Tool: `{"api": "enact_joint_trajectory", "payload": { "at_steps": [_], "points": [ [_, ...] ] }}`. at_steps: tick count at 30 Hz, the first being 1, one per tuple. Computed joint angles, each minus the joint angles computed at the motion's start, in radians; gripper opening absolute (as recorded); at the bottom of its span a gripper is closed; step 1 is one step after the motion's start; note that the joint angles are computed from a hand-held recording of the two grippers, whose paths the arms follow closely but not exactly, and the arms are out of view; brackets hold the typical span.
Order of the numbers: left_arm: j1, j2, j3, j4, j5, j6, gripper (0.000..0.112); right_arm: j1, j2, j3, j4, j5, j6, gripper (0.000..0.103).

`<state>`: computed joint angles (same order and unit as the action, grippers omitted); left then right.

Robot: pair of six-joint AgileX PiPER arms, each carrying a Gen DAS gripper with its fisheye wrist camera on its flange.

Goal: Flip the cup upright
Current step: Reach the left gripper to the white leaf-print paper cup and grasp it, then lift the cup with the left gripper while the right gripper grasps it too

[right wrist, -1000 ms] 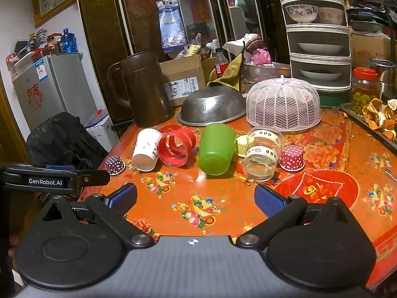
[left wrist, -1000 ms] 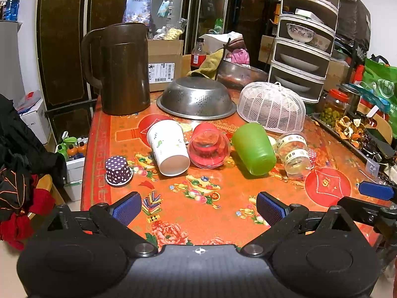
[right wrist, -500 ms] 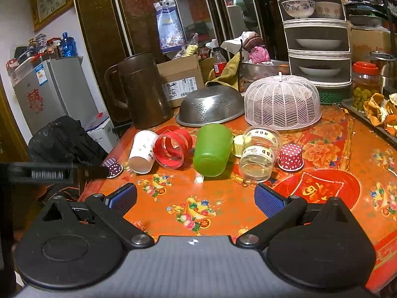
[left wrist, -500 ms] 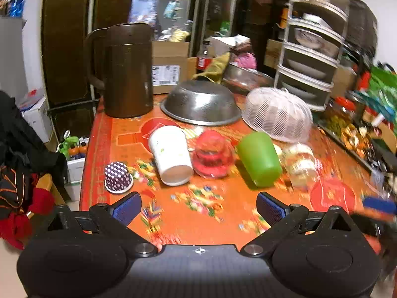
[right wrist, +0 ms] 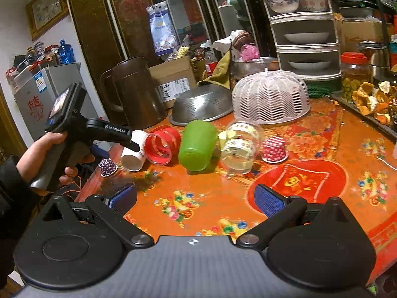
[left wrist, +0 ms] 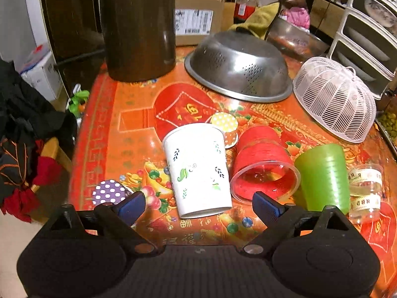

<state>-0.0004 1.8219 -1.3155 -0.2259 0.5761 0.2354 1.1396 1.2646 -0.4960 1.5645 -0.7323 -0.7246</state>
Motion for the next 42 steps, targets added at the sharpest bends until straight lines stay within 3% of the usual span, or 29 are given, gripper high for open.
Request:
{"api": "enact_joint_trajectory", "payload": {
  "at_steps": [4, 8, 14, 20, 26, 30, 32, 35, 38, 40, 42],
  "points": [
    [-0.021, 0.045, -0.037, 0.067, 0.013, -0.067, 0.094, -0.022, -0.023, 0.021, 0.0, 0.007, 0.01, 0.102],
    [-0.012, 0.088, -0.072, 0.046, 0.025, -0.062, 0.087, -0.029, -0.016, 0.022, -0.003, 0.014, 0.01, 0.102],
    [-0.003, 0.099, -0.062, 0.002, 0.015, -0.014, 0.059, -0.027, -0.012, 0.02, 0.005, 0.015, 0.006, 0.102],
    [0.022, 0.041, 0.03, -0.069, -0.042, 0.067, 0.058, -0.032, 0.0, 0.008, -0.006, 0.028, 0.004, 0.102],
    [0.084, -0.115, 0.204, -0.257, -0.084, 0.302, 0.058, -0.053, 0.014, 0.007, -0.065, 0.059, 0.048, 0.102],
    [0.16, -0.354, 0.41, -0.501, -0.055, 0.602, 0.058, -0.046, 0.006, 0.015, -0.081, 0.063, 0.063, 0.102],
    [0.175, -0.477, 0.511, -0.547, -0.013, 0.686, 0.058, -0.036, 0.0, 0.013, -0.056, 0.055, 0.042, 0.102],
    [0.179, -0.616, 0.64, -0.607, 0.081, 0.75, 0.058, -0.023, -0.011, 0.005, 0.008, 0.054, -0.023, 0.102],
    [0.124, -0.694, 0.748, -0.638, 0.109, 0.735, 0.058, -0.018, -0.029, 0.001, 0.071, 0.072, -0.089, 0.102],
    [0.065, -0.71, 0.798, -0.662, 0.104, 0.703, 0.058, -0.028, -0.052, 0.006, 0.103, 0.102, -0.105, 0.102],
    [-0.009, -0.725, 0.847, -0.699, 0.034, 0.688, 0.058, -0.054, -0.077, 0.004, 0.161, 0.146, -0.155, 0.102]
  ]
}}
